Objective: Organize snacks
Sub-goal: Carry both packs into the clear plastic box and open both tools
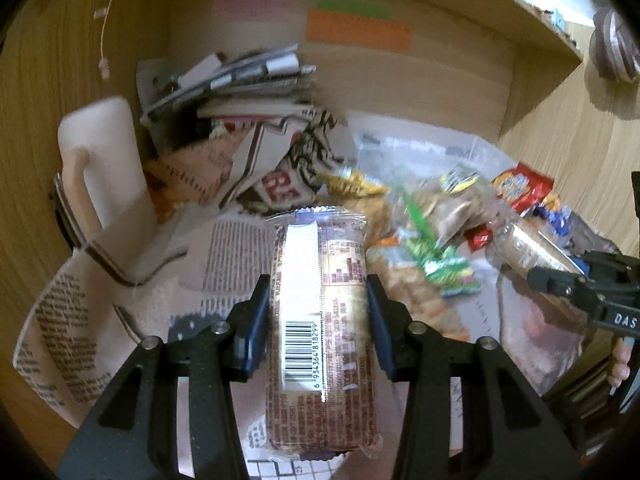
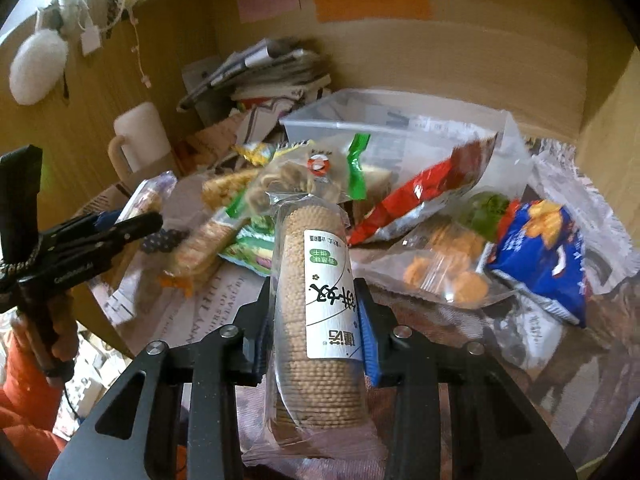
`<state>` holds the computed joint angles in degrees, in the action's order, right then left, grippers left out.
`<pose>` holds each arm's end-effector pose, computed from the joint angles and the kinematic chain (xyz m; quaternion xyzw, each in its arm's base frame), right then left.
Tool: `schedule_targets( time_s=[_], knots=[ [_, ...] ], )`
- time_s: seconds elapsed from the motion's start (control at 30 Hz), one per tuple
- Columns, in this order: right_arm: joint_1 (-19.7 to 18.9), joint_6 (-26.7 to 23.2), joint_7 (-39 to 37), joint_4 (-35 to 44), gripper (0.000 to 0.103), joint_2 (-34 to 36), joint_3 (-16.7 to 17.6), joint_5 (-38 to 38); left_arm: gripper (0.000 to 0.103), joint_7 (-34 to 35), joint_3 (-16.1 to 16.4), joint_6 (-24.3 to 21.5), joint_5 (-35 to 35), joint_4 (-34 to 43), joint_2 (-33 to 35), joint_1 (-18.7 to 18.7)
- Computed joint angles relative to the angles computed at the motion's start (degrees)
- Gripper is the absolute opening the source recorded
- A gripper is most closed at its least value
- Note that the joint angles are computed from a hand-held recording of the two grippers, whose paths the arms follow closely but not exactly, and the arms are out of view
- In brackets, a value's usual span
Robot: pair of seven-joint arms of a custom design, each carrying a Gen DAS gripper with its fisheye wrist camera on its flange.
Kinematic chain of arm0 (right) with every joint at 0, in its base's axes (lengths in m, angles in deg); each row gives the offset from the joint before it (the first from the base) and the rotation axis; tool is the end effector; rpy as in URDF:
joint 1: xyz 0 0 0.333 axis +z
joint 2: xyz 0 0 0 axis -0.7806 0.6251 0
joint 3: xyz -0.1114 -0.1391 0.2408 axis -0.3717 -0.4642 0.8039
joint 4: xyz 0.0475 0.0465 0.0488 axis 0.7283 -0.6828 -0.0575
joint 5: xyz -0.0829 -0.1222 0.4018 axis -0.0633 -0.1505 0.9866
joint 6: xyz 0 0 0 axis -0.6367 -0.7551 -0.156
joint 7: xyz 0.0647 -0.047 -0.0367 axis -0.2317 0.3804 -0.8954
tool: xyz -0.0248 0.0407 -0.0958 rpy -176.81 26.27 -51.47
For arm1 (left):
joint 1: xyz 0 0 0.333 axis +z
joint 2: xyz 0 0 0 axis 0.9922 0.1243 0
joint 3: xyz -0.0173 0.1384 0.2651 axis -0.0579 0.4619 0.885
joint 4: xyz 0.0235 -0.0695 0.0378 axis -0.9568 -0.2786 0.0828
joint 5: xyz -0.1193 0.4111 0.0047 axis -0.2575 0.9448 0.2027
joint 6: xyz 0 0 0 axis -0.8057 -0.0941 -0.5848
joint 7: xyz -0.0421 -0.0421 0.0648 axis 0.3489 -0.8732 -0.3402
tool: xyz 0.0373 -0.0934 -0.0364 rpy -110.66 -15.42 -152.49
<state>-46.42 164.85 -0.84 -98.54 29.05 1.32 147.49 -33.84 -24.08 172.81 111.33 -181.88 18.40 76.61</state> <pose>0.5738 0.0015 0.4472 -0.7999 0.4212 -0.1289 0.4076 0.5020 -0.2376 0.4351 -0.6652 0.5898 -0.3311 0.3163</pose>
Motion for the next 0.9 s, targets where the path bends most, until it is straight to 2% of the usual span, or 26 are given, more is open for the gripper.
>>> schedule_targets(
  time_s=[0.3, 0.47, 0.53, 0.9],
  knots=[
    [0.66, 2.55, -3.41, -0.11, 0.033, -2.86, -1.06, 6.28, 0.045, -6.01, -0.54, 0.08, 8.19, 4.79, 1.16, 0.11],
    [0.72, 4.01, -4.53, 1.97, 0.033, -2.30, -1.41, 9.10, 0.045, -5.13, 0.16, 1.18, 9.16, 8.46, 3.20, -0.56],
    [0.67, 4.51, -5.10, 3.06, 0.033, -1.70, -1.50, 10.26, 0.045, -4.13, 0.65, 2.30, 8.86, 10.26, 4.50, -0.73],
    [-0.38, 7.60, -5.73, 11.73, 0.033, 4.10, -0.40, 13.37, 0.045, 7.92, 2.99, 2.21, 0.65, 21.97, 12.98, -3.36]
  ],
)
